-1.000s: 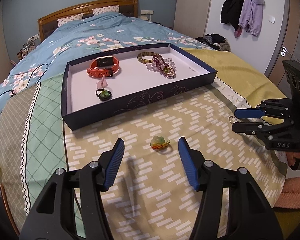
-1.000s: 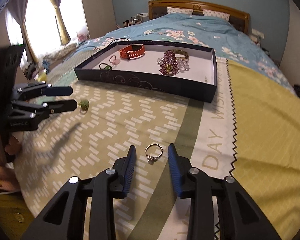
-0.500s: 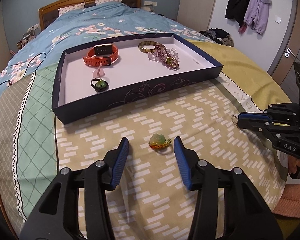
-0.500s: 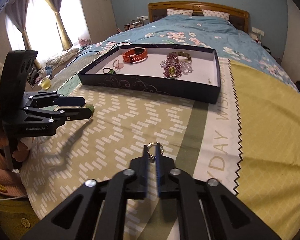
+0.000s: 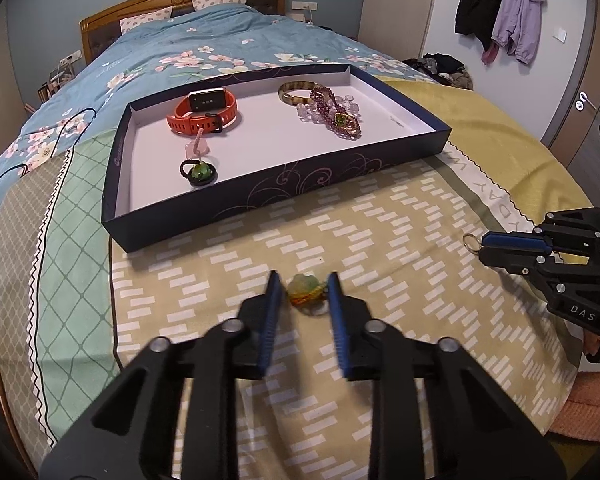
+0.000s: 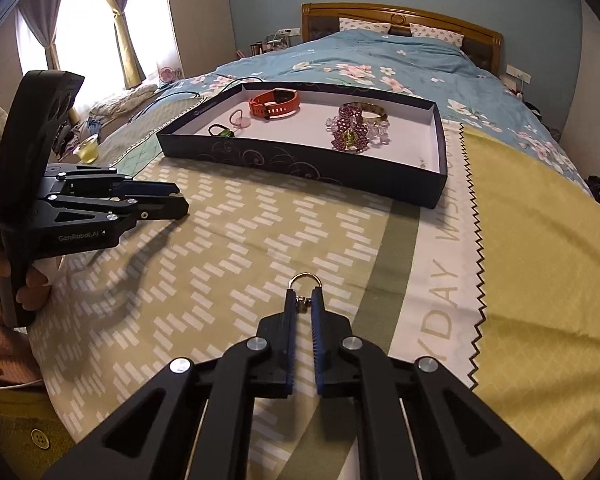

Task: Organize jewelry
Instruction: 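Grasp the silver ring with the right gripper while the left gripper grasps the orange-green ring, then carry the silver ring and orange-green ring toward the white box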

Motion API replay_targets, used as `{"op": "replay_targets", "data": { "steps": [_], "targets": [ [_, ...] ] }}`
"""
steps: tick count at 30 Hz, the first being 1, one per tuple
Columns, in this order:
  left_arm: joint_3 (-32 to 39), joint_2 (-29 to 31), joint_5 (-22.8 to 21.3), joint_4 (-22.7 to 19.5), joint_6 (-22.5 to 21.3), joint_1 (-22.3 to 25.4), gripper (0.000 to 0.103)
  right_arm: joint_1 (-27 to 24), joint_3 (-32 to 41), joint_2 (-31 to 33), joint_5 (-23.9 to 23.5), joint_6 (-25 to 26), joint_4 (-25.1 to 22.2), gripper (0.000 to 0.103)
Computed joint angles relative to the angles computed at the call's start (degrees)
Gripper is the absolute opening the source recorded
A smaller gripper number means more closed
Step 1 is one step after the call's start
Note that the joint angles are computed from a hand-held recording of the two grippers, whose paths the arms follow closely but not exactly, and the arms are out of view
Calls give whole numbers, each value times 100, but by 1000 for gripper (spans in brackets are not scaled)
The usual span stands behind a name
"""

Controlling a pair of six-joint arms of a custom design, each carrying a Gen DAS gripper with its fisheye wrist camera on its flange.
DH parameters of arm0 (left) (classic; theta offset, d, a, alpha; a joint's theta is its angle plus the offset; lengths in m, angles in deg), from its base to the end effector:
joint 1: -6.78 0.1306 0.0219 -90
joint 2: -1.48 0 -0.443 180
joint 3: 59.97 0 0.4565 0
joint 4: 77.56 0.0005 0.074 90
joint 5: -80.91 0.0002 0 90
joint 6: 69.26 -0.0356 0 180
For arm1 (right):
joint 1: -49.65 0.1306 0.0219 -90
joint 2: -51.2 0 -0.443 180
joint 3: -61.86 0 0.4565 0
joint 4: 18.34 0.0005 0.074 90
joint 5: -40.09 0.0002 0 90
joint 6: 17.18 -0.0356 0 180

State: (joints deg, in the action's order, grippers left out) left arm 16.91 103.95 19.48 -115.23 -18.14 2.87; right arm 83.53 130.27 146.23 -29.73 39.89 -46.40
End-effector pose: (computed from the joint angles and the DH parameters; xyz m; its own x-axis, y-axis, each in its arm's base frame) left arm 0.5739 -0.0568 0.2719 -0.5213 0.5882 -0.6183 0.7730 0.6324 -0.0500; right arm 0.4478 0.2853 0.2796 -0.7630 0.1023 -0.6383 0.0680 0.9946 0.0780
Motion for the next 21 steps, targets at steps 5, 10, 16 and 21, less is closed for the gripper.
{"op": "replay_targets", "data": {
  "steps": [5, 10, 16, 21],
  "targets": [
    [-5, -9, 39, -9, 51, 12, 20, -15, -32, -31, -40, -62, 92, 6],
    [-46, -57, 137, 16, 89, 68, 20, -26, -68, -85, -47, -65, 300, 6],
    [-67, -136, 290, 133, 257, 180, 20, -58, -78, -148, 8, -10, 603, 6],
    [-68, -215, 401, 197, 369, 257, 20, -113, -72, -176, 23, 27, 876, 6]
  ]
}}
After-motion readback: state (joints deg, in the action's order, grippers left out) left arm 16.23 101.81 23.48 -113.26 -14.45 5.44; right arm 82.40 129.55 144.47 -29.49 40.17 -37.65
